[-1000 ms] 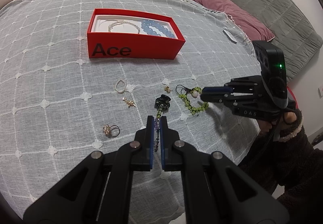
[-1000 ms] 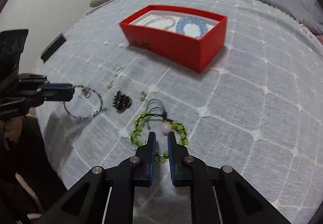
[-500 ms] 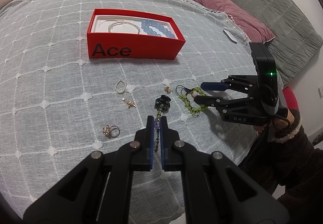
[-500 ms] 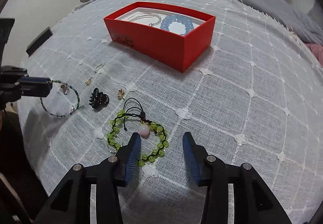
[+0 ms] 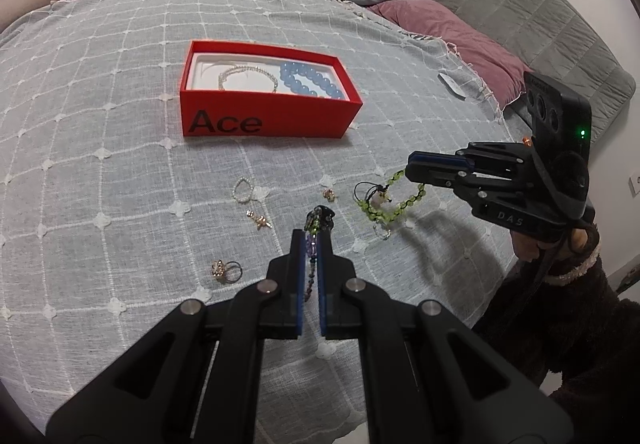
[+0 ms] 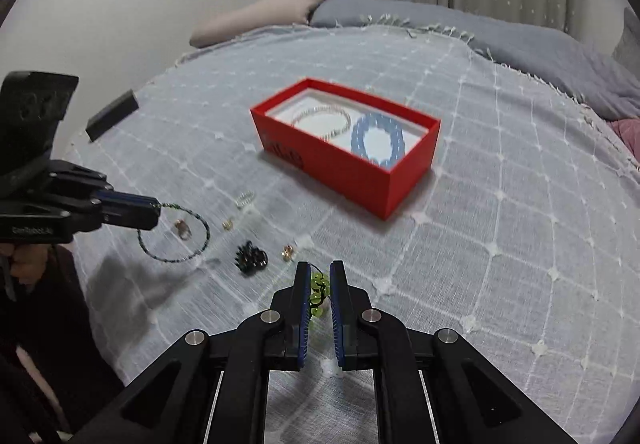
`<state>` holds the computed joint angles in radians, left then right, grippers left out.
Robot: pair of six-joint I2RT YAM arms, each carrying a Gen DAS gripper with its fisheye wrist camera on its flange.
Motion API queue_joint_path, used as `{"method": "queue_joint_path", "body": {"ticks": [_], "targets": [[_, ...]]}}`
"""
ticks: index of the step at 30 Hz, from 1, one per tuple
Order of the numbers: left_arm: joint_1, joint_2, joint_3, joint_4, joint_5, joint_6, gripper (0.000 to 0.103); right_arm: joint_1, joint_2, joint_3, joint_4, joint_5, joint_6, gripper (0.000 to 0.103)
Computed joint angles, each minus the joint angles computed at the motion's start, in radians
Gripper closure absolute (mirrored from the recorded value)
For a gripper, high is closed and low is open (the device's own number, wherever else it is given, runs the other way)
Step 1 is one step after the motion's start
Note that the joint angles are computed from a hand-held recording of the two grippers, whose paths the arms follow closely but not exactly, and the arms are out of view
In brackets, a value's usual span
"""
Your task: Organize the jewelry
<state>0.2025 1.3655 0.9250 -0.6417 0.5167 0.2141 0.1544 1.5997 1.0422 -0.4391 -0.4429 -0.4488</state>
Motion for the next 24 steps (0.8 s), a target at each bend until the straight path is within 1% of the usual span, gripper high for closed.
{"method": "queue_joint_path", "body": {"ticks": [7, 15, 19, 24], "targets": [[-0.002, -0.001, 0.004, 0.011, -0.002, -0.012, 0.097, -0.016, -0.049, 0.015, -0.011, -0.042, 0.016, 0.094], [0.007, -0.004, 0.036, 0.019, 0.014, -0.031, 0.097, -0.014, -0.042, 0.052, 0.0, -0.057, 0.047, 0.094], [0.004, 0.019, 0.075, 0.036, 0.012, -0.064, 0.097, -0.005, -0.025, 0.083, 0.017, -0.061, 0.081, 0.094], [-0.013, 0.087, 0.168, 0.075, -0.005, -0.132, 0.097, 0.014, 0.023, 0.158, 0.043, -0.07, 0.137, 0.094]]}}
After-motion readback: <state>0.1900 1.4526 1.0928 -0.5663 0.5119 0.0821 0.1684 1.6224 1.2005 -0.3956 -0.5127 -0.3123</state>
